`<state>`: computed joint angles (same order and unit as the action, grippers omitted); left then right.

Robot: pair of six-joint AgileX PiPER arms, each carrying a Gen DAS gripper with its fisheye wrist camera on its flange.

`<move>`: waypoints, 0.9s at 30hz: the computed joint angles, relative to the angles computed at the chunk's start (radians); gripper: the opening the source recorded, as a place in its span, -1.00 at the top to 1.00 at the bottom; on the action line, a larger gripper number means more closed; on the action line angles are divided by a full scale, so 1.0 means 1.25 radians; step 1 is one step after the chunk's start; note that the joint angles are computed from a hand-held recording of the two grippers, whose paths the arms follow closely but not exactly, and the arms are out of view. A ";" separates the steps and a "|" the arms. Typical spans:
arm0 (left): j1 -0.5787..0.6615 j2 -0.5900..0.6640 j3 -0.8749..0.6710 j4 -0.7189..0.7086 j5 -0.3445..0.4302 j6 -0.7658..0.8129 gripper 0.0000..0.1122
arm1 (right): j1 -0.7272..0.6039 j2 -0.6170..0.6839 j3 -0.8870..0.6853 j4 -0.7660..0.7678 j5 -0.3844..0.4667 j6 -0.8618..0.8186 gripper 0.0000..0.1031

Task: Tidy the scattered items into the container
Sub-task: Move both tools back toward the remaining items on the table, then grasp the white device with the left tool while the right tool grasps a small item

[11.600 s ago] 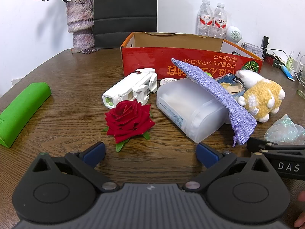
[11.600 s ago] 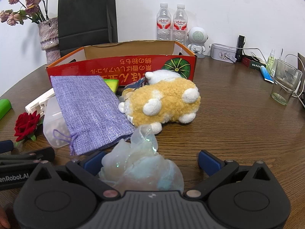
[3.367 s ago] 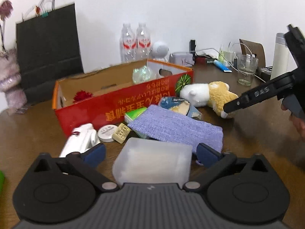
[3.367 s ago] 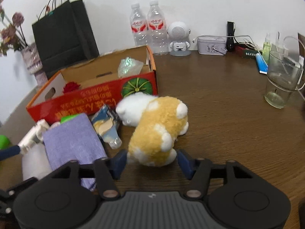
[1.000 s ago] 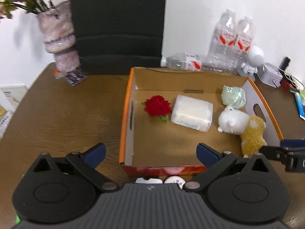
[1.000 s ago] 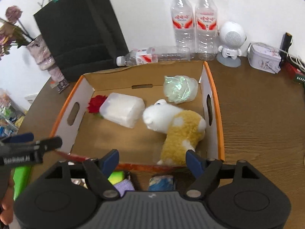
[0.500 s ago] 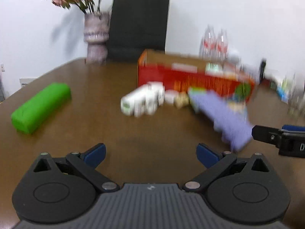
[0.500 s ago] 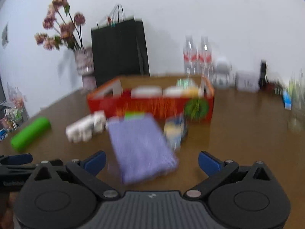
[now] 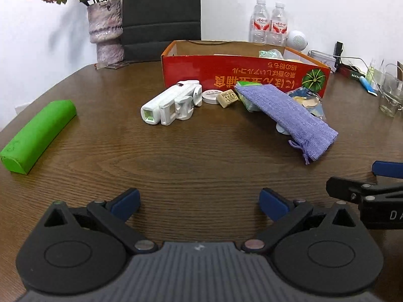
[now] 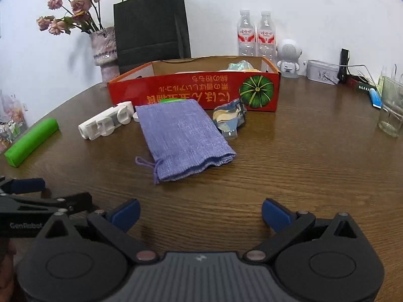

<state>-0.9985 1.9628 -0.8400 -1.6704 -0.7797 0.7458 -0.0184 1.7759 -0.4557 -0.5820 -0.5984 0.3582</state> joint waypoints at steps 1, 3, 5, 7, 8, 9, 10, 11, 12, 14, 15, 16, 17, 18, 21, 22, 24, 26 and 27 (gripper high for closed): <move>-0.001 0.000 0.000 -0.001 0.000 0.001 -0.84 | 0.005 0.000 0.000 0.011 0.002 -0.009 -1.00; -0.002 0.001 -0.003 -0.005 -0.002 0.004 -0.84 | 0.014 0.000 0.000 0.031 0.009 -0.026 -1.00; -0.003 0.000 -0.002 -0.005 -0.002 0.004 -0.84 | 0.033 -0.001 0.000 0.072 0.023 -0.066 -1.00; -0.003 0.000 -0.003 -0.006 -0.003 0.005 -0.84 | 0.056 -0.003 0.001 0.124 0.039 -0.118 -1.00; -0.003 0.000 -0.003 -0.006 -0.003 0.005 -0.84 | 0.058 -0.003 0.000 0.120 0.039 -0.121 -1.00; -0.003 0.001 -0.004 -0.006 -0.003 0.005 -0.84 | 0.055 -0.003 -0.002 0.110 0.040 -0.113 -1.00; -0.003 0.001 -0.004 -0.006 -0.003 0.005 -0.84 | 0.053 -0.002 -0.003 0.109 0.041 -0.111 -1.00; -0.002 -0.002 0.000 0.002 -0.002 -0.001 -0.84 | 0.052 -0.002 -0.004 0.111 0.042 -0.111 -1.00; 0.001 -0.010 0.013 0.025 -0.001 -0.022 -0.84 | 0.052 -0.003 -0.005 0.108 0.046 -0.110 -1.00; 0.014 -0.043 0.061 0.115 -0.031 -0.098 -0.84 | 0.037 -0.015 -0.031 0.010 0.088 -0.026 -0.98; 0.032 -0.064 0.074 0.144 -0.051 -0.099 -0.84 | 0.027 -0.026 -0.051 -0.070 0.104 0.044 -0.90; 0.065 -0.085 0.076 0.165 -0.050 -0.068 -0.84 | 0.014 -0.036 -0.071 -0.150 0.100 0.109 -0.89; 0.116 -0.102 0.063 0.189 -0.017 -0.006 -0.84 | 0.003 -0.046 -0.098 -0.230 0.093 0.171 -0.91; 0.177 -0.103 0.035 0.207 0.033 0.074 -0.84 | 0.005 -0.050 -0.132 -0.283 0.098 0.216 -0.94; 0.298 -0.023 -0.115 0.143 0.121 0.304 -0.84 | 0.050 0.013 -0.287 -0.497 0.145 0.428 -0.96; 0.328 0.005 -0.161 0.105 0.157 0.384 -0.84 | 0.076 0.048 -0.341 -0.573 0.172 0.508 -0.90; 0.365 0.049 -0.225 0.046 0.211 0.498 -0.84 | 0.132 0.109 -0.416 -0.635 0.249 0.586 -0.77; 0.383 0.062 -0.234 0.065 0.240 0.485 -0.76 | 0.178 0.144 -0.452 -0.600 0.344 0.572 -0.35; 0.393 0.058 -0.219 0.115 0.265 0.430 -0.73 | 0.182 0.147 -0.457 -0.589 0.363 0.574 -0.09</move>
